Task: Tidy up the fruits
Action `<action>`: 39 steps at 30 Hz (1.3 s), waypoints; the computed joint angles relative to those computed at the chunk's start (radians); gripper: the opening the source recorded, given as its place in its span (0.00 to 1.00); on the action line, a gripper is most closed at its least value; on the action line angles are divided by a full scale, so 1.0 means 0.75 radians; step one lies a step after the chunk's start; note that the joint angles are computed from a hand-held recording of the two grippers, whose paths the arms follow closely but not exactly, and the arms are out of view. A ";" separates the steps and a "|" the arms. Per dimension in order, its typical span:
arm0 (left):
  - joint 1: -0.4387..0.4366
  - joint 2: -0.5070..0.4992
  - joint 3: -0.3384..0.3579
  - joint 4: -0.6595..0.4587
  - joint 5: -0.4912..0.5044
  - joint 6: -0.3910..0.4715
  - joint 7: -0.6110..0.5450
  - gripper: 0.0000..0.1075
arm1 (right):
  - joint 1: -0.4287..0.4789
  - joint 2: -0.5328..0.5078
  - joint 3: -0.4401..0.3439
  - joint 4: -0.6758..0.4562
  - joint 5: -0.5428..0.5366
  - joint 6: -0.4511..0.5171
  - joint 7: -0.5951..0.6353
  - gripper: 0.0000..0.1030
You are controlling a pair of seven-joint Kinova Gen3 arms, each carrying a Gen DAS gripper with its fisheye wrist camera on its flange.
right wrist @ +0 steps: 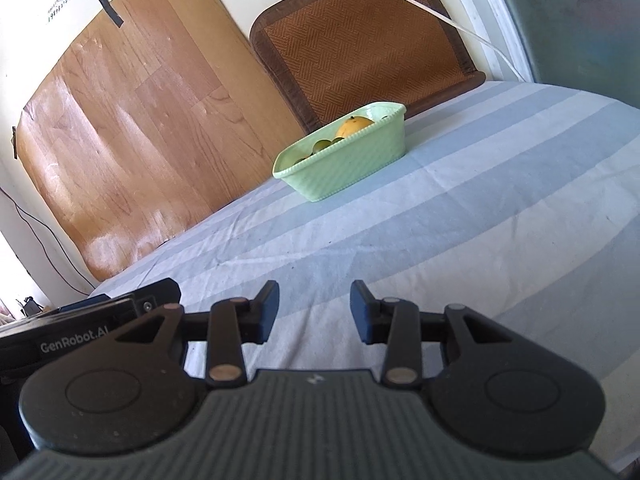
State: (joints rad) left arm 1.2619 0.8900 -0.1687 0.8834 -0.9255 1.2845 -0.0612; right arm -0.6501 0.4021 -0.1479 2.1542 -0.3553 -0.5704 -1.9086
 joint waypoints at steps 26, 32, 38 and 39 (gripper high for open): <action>0.041 0.037 -0.014 -0.095 0.021 0.147 -0.017 0.96 | -0.026 -0.039 -0.012 0.064 -0.031 -0.073 0.018 0.48; 0.043 0.050 -0.010 -0.130 0.025 0.185 -0.031 0.96 | -0.034 -0.046 -0.016 0.077 -0.048 -0.089 0.030 0.48; 0.038 0.042 -0.003 -0.132 0.054 0.198 -0.030 0.96 | -0.035 -0.051 -0.020 0.083 -0.049 -0.098 0.034 0.49; 0.040 0.041 -0.003 -0.131 0.054 0.201 -0.030 0.96 | -0.037 -0.054 -0.021 0.086 -0.051 -0.099 0.036 0.49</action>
